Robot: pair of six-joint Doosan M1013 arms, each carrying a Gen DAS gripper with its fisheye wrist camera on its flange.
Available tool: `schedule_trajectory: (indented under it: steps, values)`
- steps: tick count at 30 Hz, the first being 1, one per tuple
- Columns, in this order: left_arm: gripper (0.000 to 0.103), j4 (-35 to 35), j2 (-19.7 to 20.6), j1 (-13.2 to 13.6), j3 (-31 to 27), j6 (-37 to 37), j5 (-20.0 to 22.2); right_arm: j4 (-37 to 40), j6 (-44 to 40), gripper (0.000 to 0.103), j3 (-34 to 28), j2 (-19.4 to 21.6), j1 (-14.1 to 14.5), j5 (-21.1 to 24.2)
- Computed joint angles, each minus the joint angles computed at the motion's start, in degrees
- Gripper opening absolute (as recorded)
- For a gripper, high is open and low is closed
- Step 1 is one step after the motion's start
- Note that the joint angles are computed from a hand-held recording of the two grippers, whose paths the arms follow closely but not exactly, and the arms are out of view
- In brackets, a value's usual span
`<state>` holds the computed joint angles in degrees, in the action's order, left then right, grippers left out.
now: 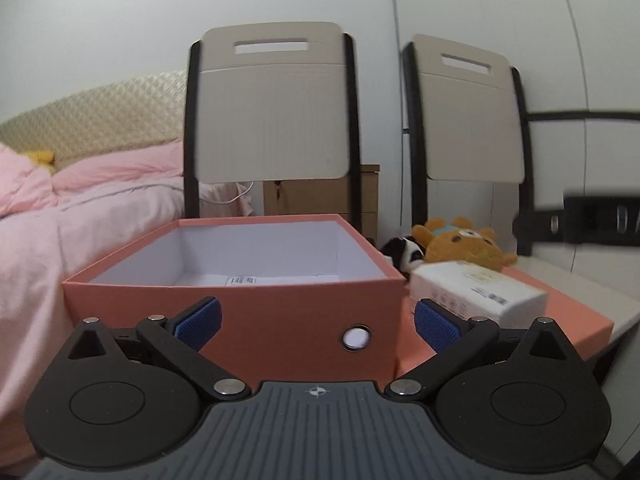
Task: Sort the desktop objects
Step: 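Grasp the white tissue pack with the left gripper and lift it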
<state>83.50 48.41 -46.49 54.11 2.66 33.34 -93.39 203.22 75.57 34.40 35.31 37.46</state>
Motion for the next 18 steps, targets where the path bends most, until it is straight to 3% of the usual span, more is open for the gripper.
schedule_trajectory:
  steps: [5,10,14,18]
  values:
    - [0.103,5.47,2.58,-1.67,-3.13,-2.61,0.07,-3.89,6.31,0.103,4.58,-2.56,-0.13,3.39]
    - [0.103,7.18,7.67,-3.21,-11.16,-0.64,0.98,-8.00,14.50,0.103,9.96,-5.56,-0.71,5.84]
    - [0.103,4.44,14.04,-4.21,-21.81,5.56,2.68,-10.26,20.24,0.103,13.75,-7.70,-1.17,8.01]
    - [0.103,-4.83,22.55,-4.76,-38.00,16.89,6.57,-11.62,23.97,0.103,16.48,-9.26,-1.65,8.86]
